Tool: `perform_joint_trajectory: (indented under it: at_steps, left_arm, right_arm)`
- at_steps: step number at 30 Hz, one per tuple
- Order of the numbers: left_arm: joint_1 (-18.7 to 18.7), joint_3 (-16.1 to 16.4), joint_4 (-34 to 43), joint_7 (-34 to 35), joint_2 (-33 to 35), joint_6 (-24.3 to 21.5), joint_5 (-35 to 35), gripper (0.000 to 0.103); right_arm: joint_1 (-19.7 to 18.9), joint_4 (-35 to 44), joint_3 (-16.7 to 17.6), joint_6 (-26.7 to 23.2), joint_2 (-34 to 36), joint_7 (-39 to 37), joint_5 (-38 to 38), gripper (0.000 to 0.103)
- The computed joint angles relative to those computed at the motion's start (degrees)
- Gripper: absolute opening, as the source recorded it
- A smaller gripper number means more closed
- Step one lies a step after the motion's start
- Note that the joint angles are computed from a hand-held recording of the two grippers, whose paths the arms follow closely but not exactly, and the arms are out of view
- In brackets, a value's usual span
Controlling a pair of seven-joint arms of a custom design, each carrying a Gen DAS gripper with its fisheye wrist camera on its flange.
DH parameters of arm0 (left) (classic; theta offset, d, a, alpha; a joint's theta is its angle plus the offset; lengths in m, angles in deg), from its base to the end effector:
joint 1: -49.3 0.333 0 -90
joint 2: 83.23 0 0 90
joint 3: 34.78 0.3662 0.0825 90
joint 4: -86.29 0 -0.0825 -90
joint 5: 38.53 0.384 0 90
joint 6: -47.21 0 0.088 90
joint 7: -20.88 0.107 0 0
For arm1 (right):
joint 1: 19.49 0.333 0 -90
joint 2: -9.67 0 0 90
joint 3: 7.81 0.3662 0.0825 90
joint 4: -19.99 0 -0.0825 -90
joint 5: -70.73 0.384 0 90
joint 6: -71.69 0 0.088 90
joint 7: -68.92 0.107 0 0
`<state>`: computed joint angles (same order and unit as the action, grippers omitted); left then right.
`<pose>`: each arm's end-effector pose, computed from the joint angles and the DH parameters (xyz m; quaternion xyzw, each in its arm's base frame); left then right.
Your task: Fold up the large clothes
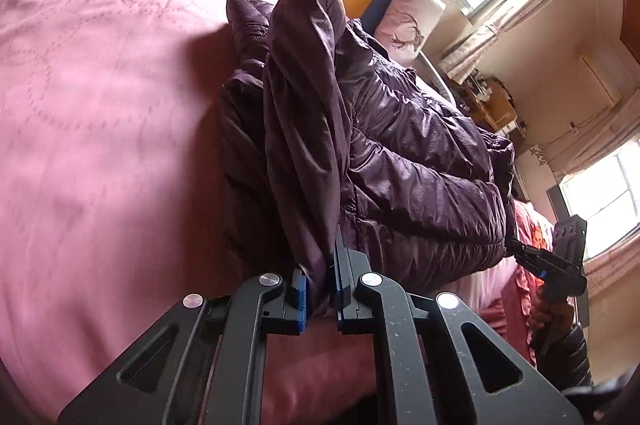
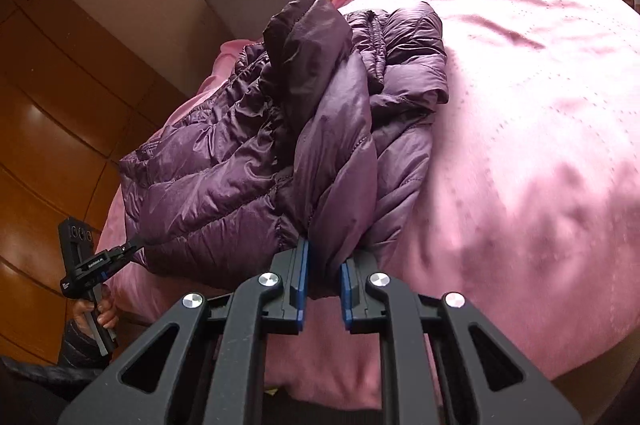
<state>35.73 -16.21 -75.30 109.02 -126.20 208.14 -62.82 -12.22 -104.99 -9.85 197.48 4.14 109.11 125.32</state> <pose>0.3271 0.0599 0.5048 -0.7831 0.4790 -0.3925 0.0566 0.5236 0.0763 0.5049 -0.7715 0.5021 0.1048 0.3765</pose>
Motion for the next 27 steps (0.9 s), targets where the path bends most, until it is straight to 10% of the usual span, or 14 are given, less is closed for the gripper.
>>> perform_joint_trajectory:
  at_steps: [8,11,14,18,22,25,27]
  left_arm:
    - [8.0,-9.0,-5.3,-9.3,-14.4,-12.1,6.0,0.020]
    - [12.5,-11.4,-4.8,-12.6,-15.0,-10.3,10.6,0.063]
    - [13.7,-10.9,-3.8,-13.8,-12.7,-5.8,14.1,0.068]
    - [11.9,-9.0,-1.2,-12.8,-6.6,-1.7,17.0,0.070]
    - [9.5,-7.9,0.0,-11.9,-2.4,0.6,17.5,0.070]
    - [7.3,-6.1,0.4,-10.9,-0.7,2.0,16.3,0.069]
    - [4.9,-4.3,1.3,-9.2,0.6,1.9,15.2,0.038]
  right_arm:
    - [-1.6,-4.2,-1.3,-3.6,-7.0,-0.8,-8.7,0.022]
    - [-0.6,-4.8,-0.6,2.8,-9.0,-2.5,-8.4,0.036]
    - [1.9,-5.9,0.7,13.4,-10.0,-6.9,-6.1,0.063]
    - [5.2,-4.2,1.4,20.7,-7.6,-9.8,-5.1,0.065]
    - [6.4,-1.3,4.3,26.9,-1.7,-4.6,-13.5,0.065]
    - [7.3,0.5,4.6,26.8,1.7,-3.4,-15.3,0.039]
    - [7.7,-0.1,4.8,27.9,1.6,-3.6,-16.5,0.015]
